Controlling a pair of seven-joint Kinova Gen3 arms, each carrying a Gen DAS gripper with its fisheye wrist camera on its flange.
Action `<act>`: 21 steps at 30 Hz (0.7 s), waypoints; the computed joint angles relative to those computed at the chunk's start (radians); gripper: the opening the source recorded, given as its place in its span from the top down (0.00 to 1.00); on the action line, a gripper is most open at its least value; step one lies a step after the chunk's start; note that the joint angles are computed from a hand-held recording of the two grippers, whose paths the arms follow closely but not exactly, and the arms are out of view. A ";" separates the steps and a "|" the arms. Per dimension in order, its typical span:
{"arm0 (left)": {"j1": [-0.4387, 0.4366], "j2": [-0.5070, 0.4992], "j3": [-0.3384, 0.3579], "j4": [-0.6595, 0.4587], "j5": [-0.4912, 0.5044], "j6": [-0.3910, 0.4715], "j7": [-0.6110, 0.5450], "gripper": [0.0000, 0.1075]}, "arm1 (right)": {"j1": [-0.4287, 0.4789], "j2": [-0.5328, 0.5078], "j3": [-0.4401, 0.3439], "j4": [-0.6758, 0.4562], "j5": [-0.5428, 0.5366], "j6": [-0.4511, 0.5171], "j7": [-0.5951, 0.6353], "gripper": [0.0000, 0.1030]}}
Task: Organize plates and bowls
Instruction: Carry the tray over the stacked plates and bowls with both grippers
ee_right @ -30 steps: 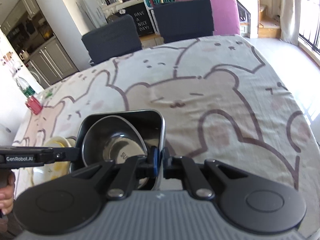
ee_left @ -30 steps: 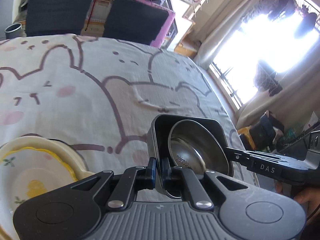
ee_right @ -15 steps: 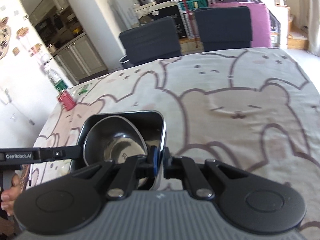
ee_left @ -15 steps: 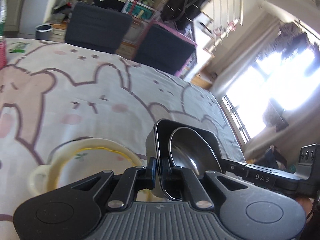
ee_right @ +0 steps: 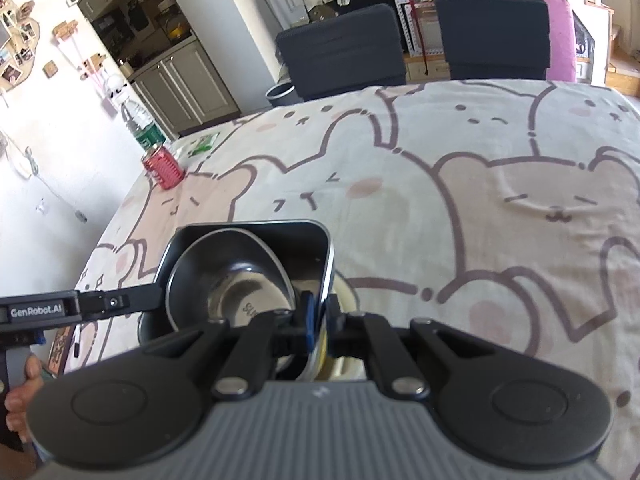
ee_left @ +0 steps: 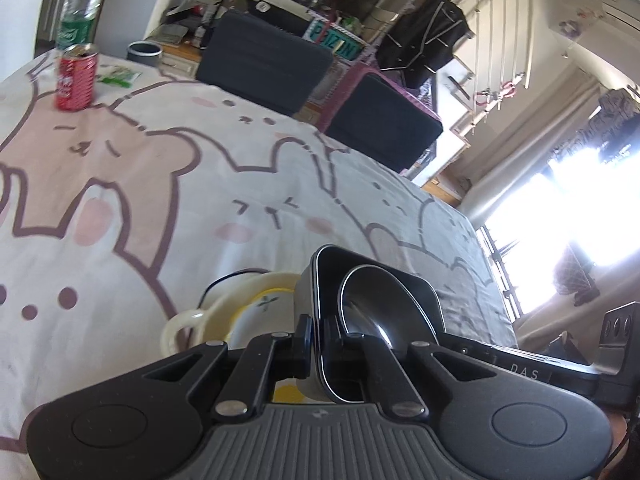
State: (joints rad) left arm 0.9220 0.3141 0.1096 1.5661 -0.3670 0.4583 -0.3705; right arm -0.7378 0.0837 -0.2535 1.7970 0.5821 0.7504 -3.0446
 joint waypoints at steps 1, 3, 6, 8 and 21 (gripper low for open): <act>-0.005 -0.003 0.002 0.009 0.007 -0.002 0.001 0.95 | 0.000 0.010 -0.002 -0.009 -0.008 0.002 0.009 0.93; -0.011 -0.007 0.004 0.022 0.013 -0.002 0.000 0.95 | -0.003 0.030 0.001 -0.025 -0.026 0.005 0.031 0.93; -0.023 -0.009 0.010 0.036 0.025 -0.001 -0.006 0.95 | -0.016 0.061 0.011 -0.051 -0.045 0.013 0.057 0.93; -0.030 -0.010 0.013 0.041 0.030 0.002 -0.011 0.95 | -0.023 0.073 0.019 -0.063 -0.062 0.016 0.075 0.93; -0.065 0.001 0.034 0.045 0.086 0.021 -0.069 0.95 | -0.047 0.122 0.055 -0.117 -0.145 0.044 0.174 0.92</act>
